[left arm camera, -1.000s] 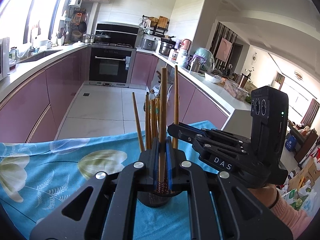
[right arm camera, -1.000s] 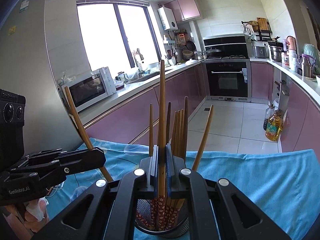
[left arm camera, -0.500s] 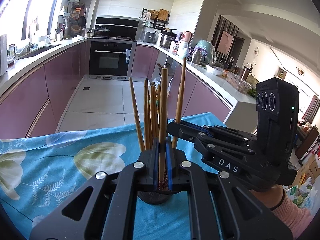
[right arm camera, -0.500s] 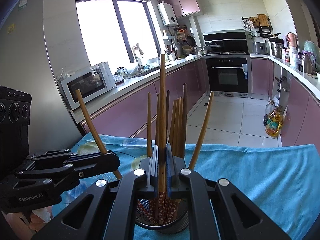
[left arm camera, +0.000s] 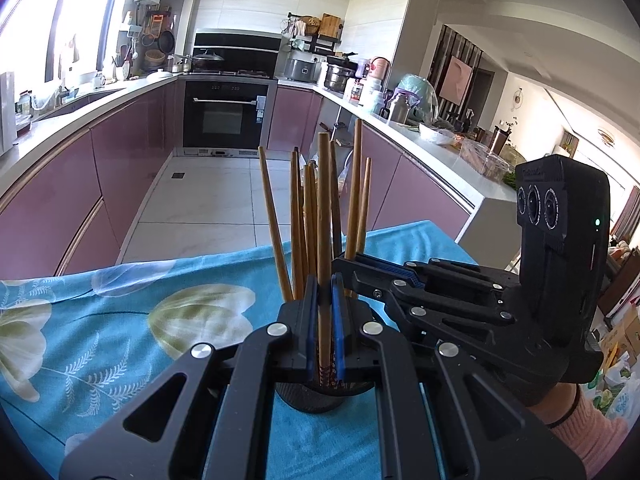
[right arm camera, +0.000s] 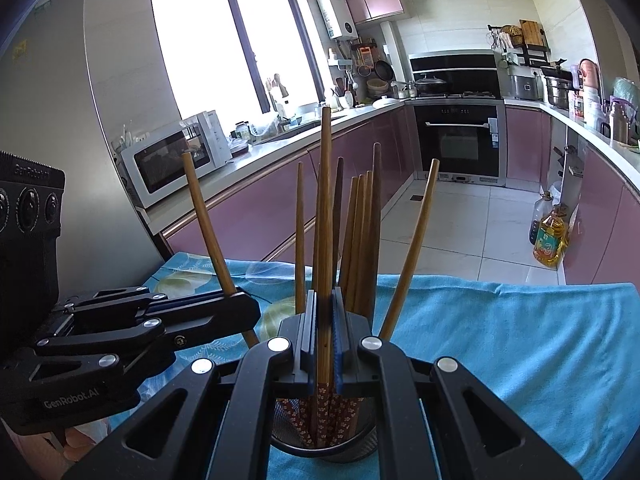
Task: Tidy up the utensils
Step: 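Push both held chopsticks down among the others in the cup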
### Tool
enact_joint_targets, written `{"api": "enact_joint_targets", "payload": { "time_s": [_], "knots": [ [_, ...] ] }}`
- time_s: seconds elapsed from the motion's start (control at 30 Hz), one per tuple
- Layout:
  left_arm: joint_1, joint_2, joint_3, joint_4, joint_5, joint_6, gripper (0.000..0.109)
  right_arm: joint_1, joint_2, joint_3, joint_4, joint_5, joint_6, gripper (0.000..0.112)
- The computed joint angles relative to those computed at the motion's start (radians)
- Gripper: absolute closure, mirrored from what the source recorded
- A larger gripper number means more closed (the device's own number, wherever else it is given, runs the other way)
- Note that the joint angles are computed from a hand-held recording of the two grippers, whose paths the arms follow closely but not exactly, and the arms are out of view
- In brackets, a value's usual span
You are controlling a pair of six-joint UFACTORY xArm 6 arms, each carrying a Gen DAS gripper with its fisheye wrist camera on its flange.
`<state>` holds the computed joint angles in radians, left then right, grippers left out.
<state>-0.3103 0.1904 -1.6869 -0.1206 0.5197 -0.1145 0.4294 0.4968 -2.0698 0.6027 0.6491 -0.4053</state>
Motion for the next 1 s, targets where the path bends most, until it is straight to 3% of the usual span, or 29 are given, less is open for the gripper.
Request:
{"api": "enact_joint_targets", "payload": {
  "time_s": [1.0],
  "knots": [
    [0.006,0.073,-0.073,0.031,0.021,-0.019,0.101,0.001,0.029,-0.041,-0.026,0.017,0.045,0.106]
  ]
}}
